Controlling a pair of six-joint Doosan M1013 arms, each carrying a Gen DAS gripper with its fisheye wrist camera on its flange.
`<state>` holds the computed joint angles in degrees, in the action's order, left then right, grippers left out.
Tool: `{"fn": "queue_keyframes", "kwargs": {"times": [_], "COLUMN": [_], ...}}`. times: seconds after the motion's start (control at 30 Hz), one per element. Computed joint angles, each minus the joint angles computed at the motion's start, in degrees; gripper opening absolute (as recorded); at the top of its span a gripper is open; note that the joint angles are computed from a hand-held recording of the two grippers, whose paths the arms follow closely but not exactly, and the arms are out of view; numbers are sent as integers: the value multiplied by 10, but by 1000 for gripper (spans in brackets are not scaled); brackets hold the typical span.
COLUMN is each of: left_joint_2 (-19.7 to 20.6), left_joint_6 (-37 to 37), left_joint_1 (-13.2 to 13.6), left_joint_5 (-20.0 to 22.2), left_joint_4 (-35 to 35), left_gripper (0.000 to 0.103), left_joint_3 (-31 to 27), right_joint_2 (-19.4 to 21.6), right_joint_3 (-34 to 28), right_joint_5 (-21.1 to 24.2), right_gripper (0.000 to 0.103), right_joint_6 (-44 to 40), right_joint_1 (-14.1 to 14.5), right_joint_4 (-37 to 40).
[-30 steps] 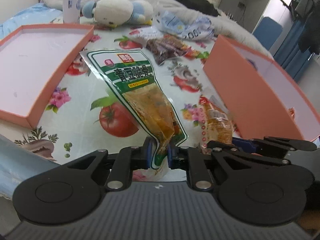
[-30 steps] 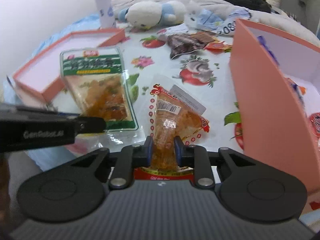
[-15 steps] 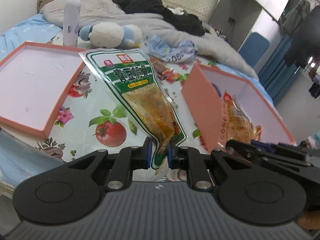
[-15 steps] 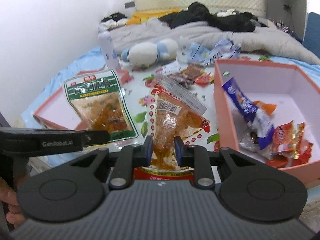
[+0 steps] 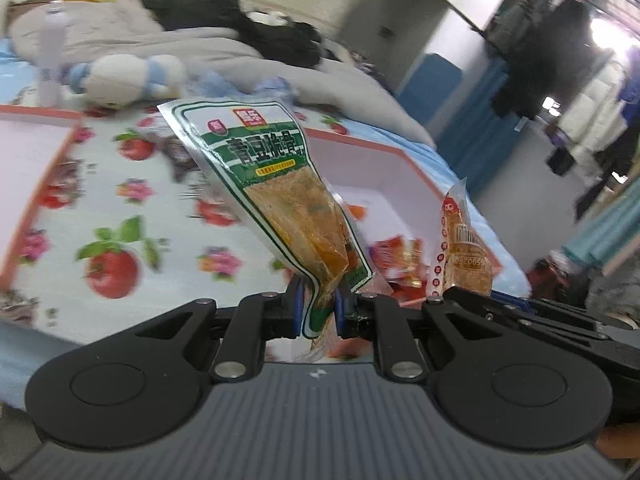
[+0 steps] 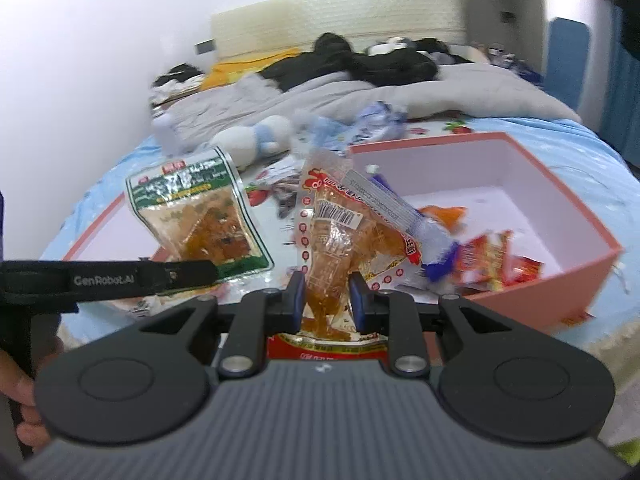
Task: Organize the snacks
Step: 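Lift both packets and carry them over the pink box, then open both tools to drop the packets into the pink box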
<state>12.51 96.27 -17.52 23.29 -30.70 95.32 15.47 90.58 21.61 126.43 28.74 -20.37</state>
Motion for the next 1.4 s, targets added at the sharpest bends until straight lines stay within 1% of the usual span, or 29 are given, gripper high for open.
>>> {"fn": "queue_keyframes", "kwargs": {"times": [0.13, 0.23, 0.37, 0.47, 0.57, 0.6, 0.63, 0.7, 0.73, 0.9, 1.1, 1.2, 1.27, 1.3, 1.33, 1.37, 1.4], "left_joint_2": [17, 36, 69, 99, 132, 142, 153, 175, 186, 221, 254, 269, 275, 278, 279, 280, 281], "left_joint_6": [53, 75, 89, 89, 65, 61, 52, 43, 31, -19, -81, -104, -114, -123, -133, -146, -166], "left_joint_1": [-13, -22, -29, -33, -37, -38, -40, -40, -41, -48, -53, -54, -56, -57, -58, -58, -60], "left_joint_5": [10, 24, 49, 61, 76, 82, 92, 116, 132, 162, 189, 201, 207, 211, 212, 216, 222], "left_joint_4": [-42, -53, -55, -47, -23, -19, -6, 3, 15, 65, 107, 115, 117, 122, 128, 137, 152], "left_gripper": [17, 17, 17, 17, 17, 17, 18, 18, 18, 18, 18, 18, 19, 21, 28, 33, 36], "left_joint_3": [-24, -51, -95, -131, -176, -189, -204, -234, -251, -299, -346, -363, -372, -375, -377, -380, -383], "right_joint_2": [-13, -15, -10, 3, 25, 33, 40, 51, 57, 80, 107, 119, 126, 129, 131, 131, 131], "right_joint_3": [14, 17, 15, 5, -18, -28, -39, -52, -59, -80, -106, -116, -122, -124, -125, -125, -124], "right_joint_5": [9, 9, 3, -3, -3, 5, 14, 10, 15, 23, 46, 57, 64, 67, 70, 70, 70], "right_gripper": [26, 26, 27, 27, 27, 28, 28, 29, 29, 30, 33, 33, 36, 44, 52, 53, 61], "right_joint_6": [64, 83, 87, 71, 16, -5, -29, -107, -129, -191, -266, -304, -321, -326, -323, -318, -324], "right_joint_1": [-9, -20, -39, -56, -76, -81, -86, -99, -104, -121, -143, -152, -156, -157, -158, -159, -161], "right_joint_4": [-65, -81, -93, -87, -38, -17, 6, 77, 98, 149, 217, 253, 269, 276, 276, 277, 286]}}
